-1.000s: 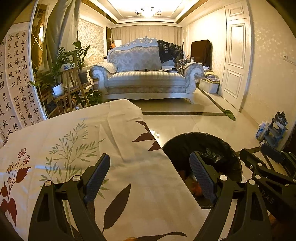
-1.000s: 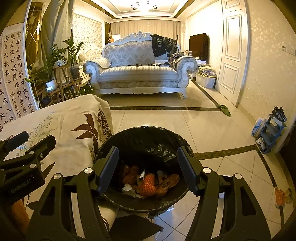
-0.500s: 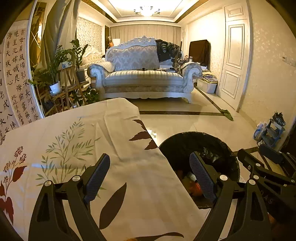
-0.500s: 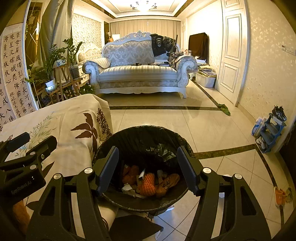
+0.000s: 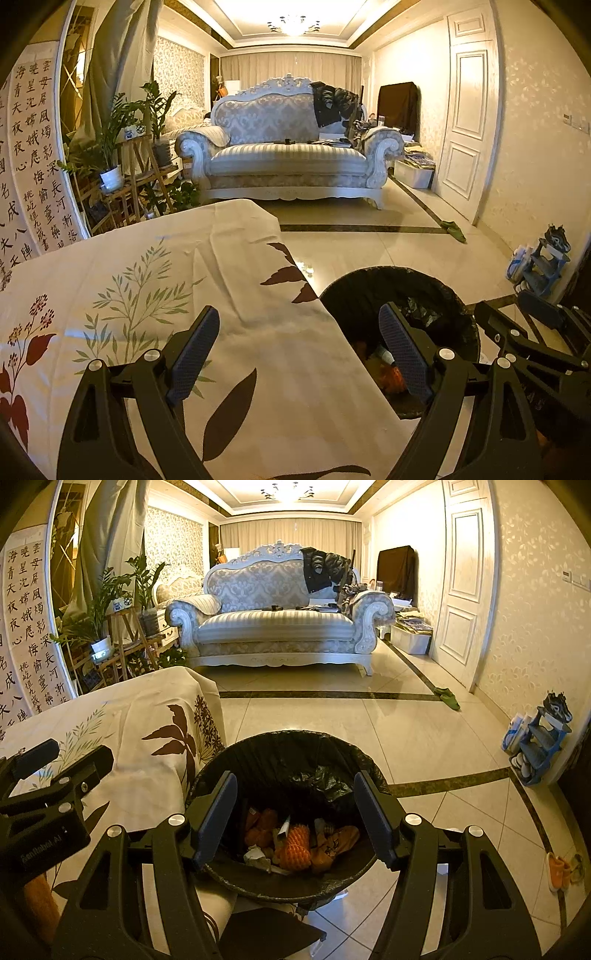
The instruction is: Collect trash
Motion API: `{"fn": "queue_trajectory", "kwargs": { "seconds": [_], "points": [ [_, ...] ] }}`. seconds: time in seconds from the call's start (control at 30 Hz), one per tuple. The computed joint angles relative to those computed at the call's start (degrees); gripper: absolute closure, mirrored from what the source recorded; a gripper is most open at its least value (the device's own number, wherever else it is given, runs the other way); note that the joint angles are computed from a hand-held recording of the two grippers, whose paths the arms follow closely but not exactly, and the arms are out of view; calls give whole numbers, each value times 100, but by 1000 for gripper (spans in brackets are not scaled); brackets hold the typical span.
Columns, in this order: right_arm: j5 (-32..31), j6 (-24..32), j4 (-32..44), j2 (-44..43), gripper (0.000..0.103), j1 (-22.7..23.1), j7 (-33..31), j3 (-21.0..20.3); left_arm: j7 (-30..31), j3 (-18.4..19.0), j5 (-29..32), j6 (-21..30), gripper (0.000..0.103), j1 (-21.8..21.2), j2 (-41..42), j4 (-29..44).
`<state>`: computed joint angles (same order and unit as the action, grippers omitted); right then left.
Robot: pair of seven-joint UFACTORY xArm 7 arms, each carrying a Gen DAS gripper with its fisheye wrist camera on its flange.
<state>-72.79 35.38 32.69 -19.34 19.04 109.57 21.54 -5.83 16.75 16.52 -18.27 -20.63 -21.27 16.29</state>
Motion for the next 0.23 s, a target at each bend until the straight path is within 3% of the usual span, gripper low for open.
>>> {"fn": "queue_trajectory", "kwargs": {
  "seconds": [0.23],
  "points": [
    [-31,26,59,37,33,36,25,37,77,327,-17,285,17,-155,-128,36]
  ]
}}
